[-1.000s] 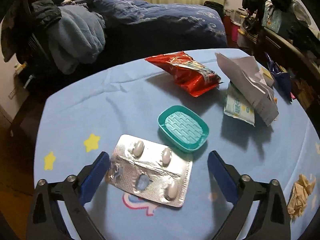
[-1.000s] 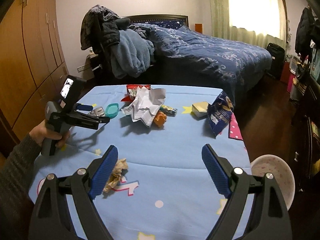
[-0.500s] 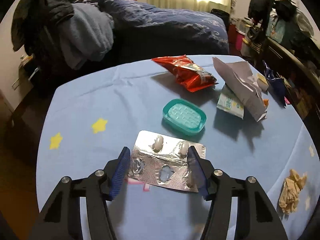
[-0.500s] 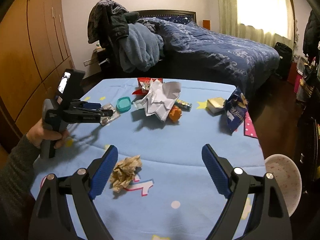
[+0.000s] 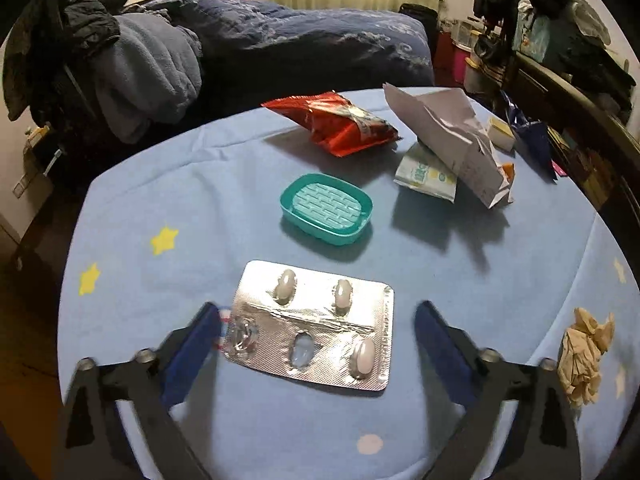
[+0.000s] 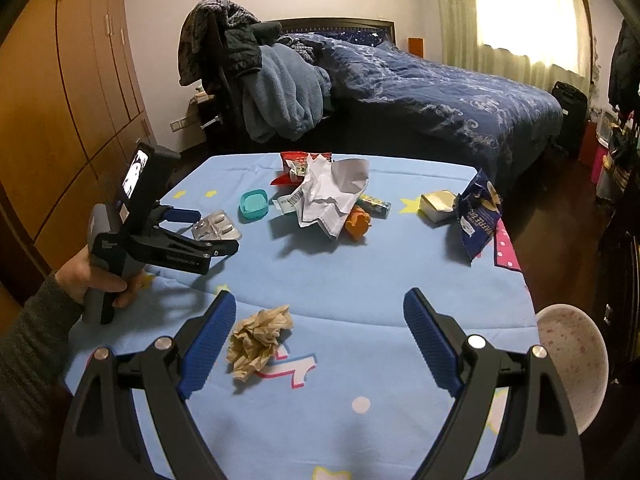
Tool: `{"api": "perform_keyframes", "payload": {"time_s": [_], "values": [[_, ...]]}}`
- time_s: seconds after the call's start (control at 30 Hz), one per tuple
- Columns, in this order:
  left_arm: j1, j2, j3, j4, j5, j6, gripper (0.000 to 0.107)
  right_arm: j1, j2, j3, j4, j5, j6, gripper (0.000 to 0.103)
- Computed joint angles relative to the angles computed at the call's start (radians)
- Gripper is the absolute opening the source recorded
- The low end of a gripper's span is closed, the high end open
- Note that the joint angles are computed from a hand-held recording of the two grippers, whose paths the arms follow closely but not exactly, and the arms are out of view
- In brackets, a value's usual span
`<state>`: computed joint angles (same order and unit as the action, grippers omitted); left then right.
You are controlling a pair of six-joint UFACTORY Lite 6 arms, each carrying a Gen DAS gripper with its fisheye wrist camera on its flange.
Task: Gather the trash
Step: 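Grasp the pill blister pack with the left tool while the right tool grasps the crumpled tissue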
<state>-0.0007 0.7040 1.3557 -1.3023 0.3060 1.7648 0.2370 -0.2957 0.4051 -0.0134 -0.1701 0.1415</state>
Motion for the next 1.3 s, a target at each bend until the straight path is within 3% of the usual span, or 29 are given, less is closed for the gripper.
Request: {"api": "perform_keyframes", "payload": {"time_s": [0.27, 0.5, 0.9, 0.97, 1.03, 1.07, 1.13, 1.3], "values": [[0.032, -0.102, -0.137, -0.191, 0.019, 0.18, 0.08, 0.016, 0.01, 0.0, 0.011, -0.011, -0.004, 0.087], [0.075, -0.339, -0.354, -0.428, 0.062, 0.359, 0.08, 0.041, 0.061, 0.006, 0.081, -0.036, -0.058, 0.087], [0.164, -0.589, -0.616, -0.635, 0.051, 0.483, 0.08, 0.188, 0.376, 0.163, 0.243, -0.097, -0.199, 0.085], [0.19, -0.603, -0.638, -0.674, 0.042, 0.518, 0.08, 0.212, 0.43, 0.2, 0.301, -0.086, -0.248, 0.073], [0.208, -0.607, -0.65, -0.697, 0.035, 0.538, 0.08, 0.226, 0.49, 0.241, 0.3, -0.065, -0.249, 0.043], [0.22, -0.61, -0.655, -0.692, 0.039, 0.531, 0.08, 0.235, 0.513, 0.253, 0.335, -0.065, -0.277, 0.034], [0.243, -0.62, -0.67, -0.677, 0.049, 0.519, 0.08, 0.253, 0.503, 0.234, 0.396, -0.095, -0.325, 0.027], [0.253, -0.668, -0.71, -0.719, 0.043, 0.547, 0.08, 0.249, 0.379, 0.148, 0.464, -0.113, -0.381, 0.026]]}}
